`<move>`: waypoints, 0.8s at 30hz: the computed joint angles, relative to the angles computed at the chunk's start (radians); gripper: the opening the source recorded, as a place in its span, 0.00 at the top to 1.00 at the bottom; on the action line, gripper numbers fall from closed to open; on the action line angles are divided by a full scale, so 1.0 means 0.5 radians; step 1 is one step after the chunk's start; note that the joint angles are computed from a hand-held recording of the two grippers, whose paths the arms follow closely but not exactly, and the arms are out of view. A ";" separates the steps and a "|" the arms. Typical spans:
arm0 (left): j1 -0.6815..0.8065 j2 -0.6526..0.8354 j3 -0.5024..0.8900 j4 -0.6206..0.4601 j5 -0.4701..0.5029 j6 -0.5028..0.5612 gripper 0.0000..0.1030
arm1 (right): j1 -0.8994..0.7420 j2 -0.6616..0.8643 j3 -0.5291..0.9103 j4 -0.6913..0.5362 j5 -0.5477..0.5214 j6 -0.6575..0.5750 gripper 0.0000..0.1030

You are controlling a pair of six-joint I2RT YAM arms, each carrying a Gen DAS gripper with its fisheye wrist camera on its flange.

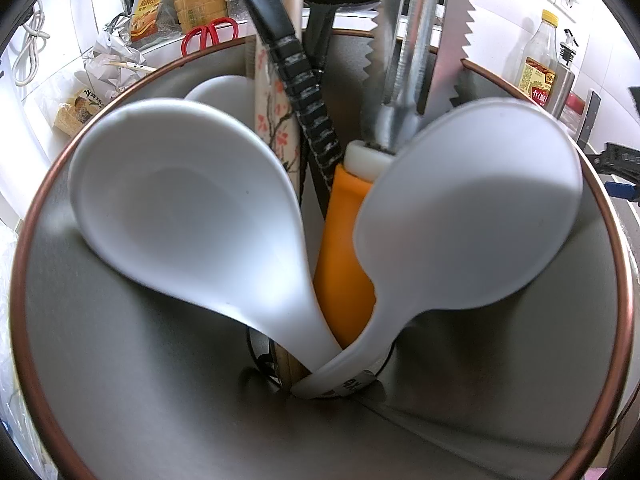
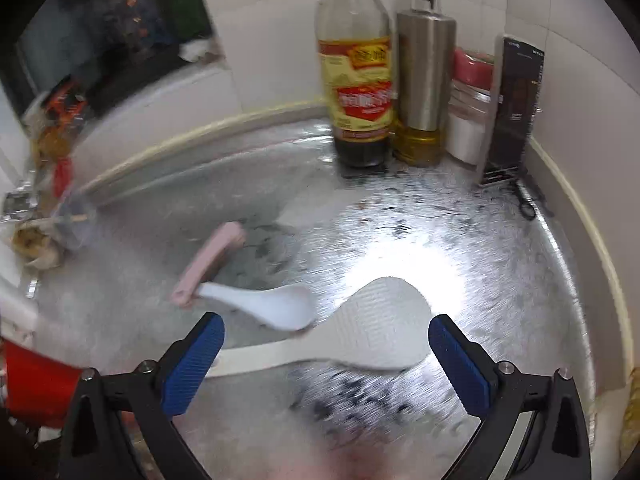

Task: Organize utensils

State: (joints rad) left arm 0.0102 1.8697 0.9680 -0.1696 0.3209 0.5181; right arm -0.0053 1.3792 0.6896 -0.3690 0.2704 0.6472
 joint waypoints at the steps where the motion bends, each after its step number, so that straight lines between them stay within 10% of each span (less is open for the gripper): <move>1: 0.000 0.002 0.001 0.000 0.000 0.001 0.13 | -0.052 0.086 0.059 -0.059 0.021 -0.016 0.00; 13: 0.000 0.001 0.009 -0.010 0.000 0.007 0.13 | -0.263 0.643 0.390 -0.236 0.004 0.010 0.00; 24: -0.008 -0.004 0.021 -0.023 -0.003 0.011 0.13 | -0.162 0.534 0.154 -0.112 -0.090 0.192 0.00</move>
